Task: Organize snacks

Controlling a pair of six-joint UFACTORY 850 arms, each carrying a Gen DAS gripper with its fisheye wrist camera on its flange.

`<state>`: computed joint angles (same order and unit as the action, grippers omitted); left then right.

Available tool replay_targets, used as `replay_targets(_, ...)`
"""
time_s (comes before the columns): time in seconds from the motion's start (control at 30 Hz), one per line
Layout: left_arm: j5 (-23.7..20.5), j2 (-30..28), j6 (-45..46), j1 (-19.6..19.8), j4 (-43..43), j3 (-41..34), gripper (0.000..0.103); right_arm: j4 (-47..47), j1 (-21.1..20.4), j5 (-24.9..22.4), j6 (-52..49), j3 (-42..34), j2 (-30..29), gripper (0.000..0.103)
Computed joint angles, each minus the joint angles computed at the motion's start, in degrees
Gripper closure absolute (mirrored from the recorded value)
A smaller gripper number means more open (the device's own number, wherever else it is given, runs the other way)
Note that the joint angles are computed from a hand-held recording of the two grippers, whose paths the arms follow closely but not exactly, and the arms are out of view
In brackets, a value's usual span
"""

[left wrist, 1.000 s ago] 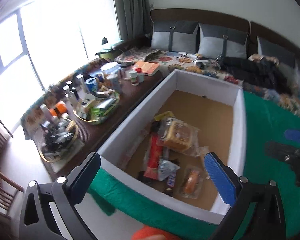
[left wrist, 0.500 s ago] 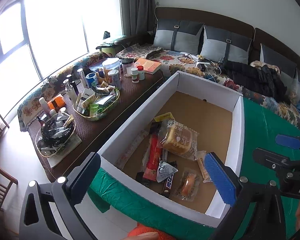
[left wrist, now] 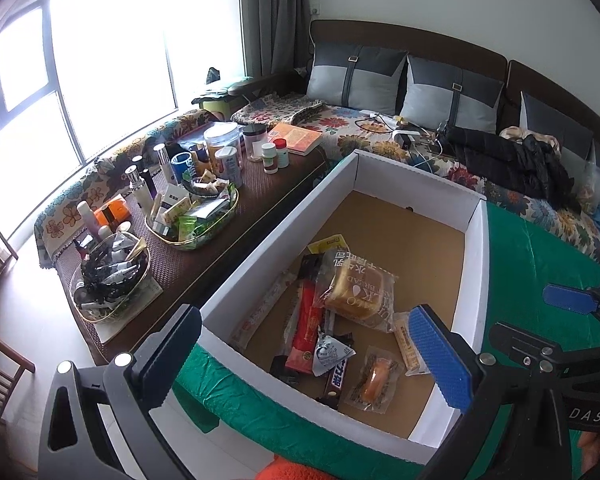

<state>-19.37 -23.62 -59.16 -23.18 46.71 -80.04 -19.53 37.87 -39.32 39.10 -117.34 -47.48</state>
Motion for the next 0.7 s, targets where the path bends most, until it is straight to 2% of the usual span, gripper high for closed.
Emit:
replay_targets(0.43, -0.1, 0.0, -1.2, -0.2, 1.3, 0.0, 0.0, -1.1, 0.1, -0.5, 0.5, -0.6, -0.4, 0.016)
replay_targets(0.7, 1.3, -0.8, 0.8, 0.8, -1.4, -0.6, 0.0, -0.6, 0.0, -0.7, 0.0, -0.9, -0.7, 0.016)
